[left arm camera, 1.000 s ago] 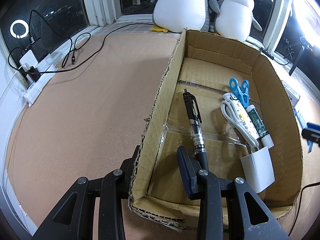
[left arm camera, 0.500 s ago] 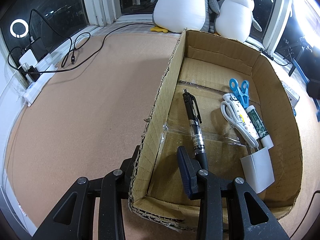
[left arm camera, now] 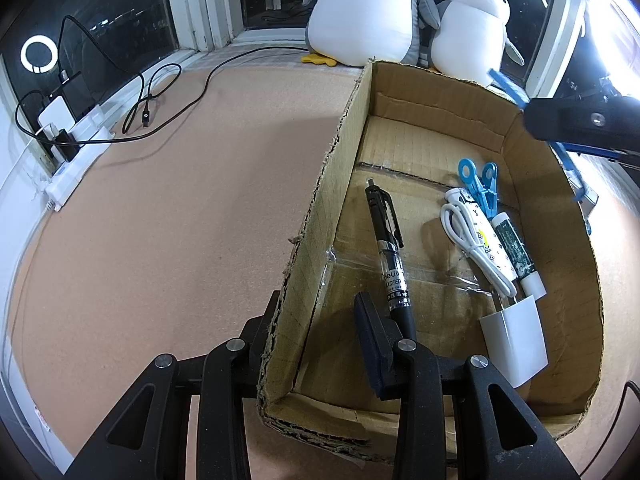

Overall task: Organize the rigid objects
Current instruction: 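Carry the blue phone stand into the box and release it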

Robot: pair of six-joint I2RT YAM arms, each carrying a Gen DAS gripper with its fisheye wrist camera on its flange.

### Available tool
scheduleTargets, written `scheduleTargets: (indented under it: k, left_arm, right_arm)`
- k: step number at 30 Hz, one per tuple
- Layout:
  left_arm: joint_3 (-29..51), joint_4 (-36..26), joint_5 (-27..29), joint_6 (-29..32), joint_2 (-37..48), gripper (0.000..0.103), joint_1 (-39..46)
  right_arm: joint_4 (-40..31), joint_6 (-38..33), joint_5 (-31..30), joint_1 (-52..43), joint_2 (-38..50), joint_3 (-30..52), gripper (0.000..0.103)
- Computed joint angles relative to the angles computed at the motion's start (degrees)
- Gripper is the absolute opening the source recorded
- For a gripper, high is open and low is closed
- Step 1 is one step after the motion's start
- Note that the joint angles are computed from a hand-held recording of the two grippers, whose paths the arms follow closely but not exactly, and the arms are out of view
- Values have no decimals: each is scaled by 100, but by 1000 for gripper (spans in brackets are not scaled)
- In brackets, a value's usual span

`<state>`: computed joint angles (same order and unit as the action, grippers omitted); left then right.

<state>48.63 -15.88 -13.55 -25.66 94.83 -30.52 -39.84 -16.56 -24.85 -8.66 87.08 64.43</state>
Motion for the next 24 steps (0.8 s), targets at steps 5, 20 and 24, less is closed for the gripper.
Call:
scheduleTargets:
  k: [5, 20, 24]
  left_arm:
    - [3, 0, -2, 0, 2, 37, 0]
    - [1, 0, -1, 4, 0, 37, 3]
    - [-15, 16, 8, 24, -6, 37, 24]
  right_arm:
    - [171, 174, 150, 168, 179, 30, 33]
    - [313, 165, 408, 376, 335, 4, 54]
    - [308, 160, 444, 372, 317, -15, 55]
